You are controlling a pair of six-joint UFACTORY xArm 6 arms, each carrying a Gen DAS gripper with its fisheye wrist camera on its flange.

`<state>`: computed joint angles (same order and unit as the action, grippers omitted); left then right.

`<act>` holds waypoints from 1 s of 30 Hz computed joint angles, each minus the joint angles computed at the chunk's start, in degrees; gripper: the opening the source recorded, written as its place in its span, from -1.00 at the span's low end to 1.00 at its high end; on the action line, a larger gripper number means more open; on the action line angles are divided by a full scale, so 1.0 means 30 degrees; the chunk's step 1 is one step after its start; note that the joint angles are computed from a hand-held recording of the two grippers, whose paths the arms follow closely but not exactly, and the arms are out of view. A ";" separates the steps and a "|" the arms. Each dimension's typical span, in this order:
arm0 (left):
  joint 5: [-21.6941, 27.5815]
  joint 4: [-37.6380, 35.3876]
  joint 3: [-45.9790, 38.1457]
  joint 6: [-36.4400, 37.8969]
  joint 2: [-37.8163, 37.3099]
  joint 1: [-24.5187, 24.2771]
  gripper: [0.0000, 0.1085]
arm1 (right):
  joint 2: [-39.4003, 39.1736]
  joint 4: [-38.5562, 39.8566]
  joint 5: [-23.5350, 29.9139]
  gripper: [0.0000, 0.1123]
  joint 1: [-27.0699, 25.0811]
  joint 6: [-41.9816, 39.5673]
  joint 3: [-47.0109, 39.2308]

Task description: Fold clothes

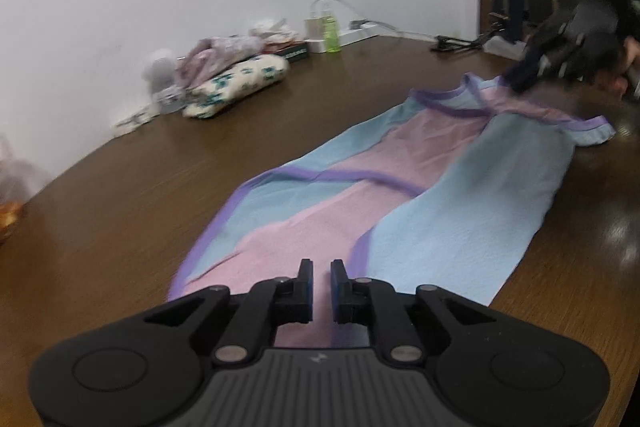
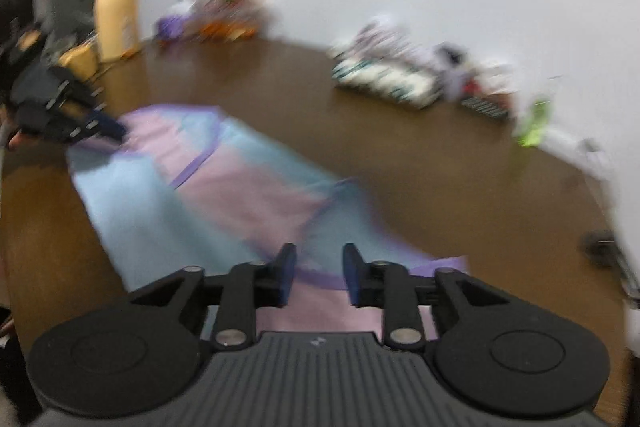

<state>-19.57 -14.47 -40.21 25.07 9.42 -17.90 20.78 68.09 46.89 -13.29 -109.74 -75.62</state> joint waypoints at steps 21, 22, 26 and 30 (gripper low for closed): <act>-0.2071 -0.0960 0.3687 -0.2088 -0.1620 -0.0974 -0.60 | -0.1420 -0.3309 0.3135 -0.93 -0.3372 -0.1285 0.2308; -0.2014 -0.1661 0.3652 -0.1341 -0.1655 -0.1192 -0.60 | -0.0988 -0.3520 0.3581 -0.93 -0.3411 -0.0866 0.1263; -0.1945 -0.1917 0.3630 -0.1219 -0.1681 -0.1211 -0.57 | 0.1201 -0.4194 0.2187 -0.93 -0.2701 0.0751 -0.1711; -0.2132 -0.4315 0.3508 0.0204 -0.1653 -0.1820 -0.52 | 0.2306 -0.4855 -0.0364 -0.81 -0.1683 0.1178 -0.2268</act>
<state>-25.97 -27.42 -29.68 25.68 4.46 -23.35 27.69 53.52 45.80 -18.34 -106.20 -82.42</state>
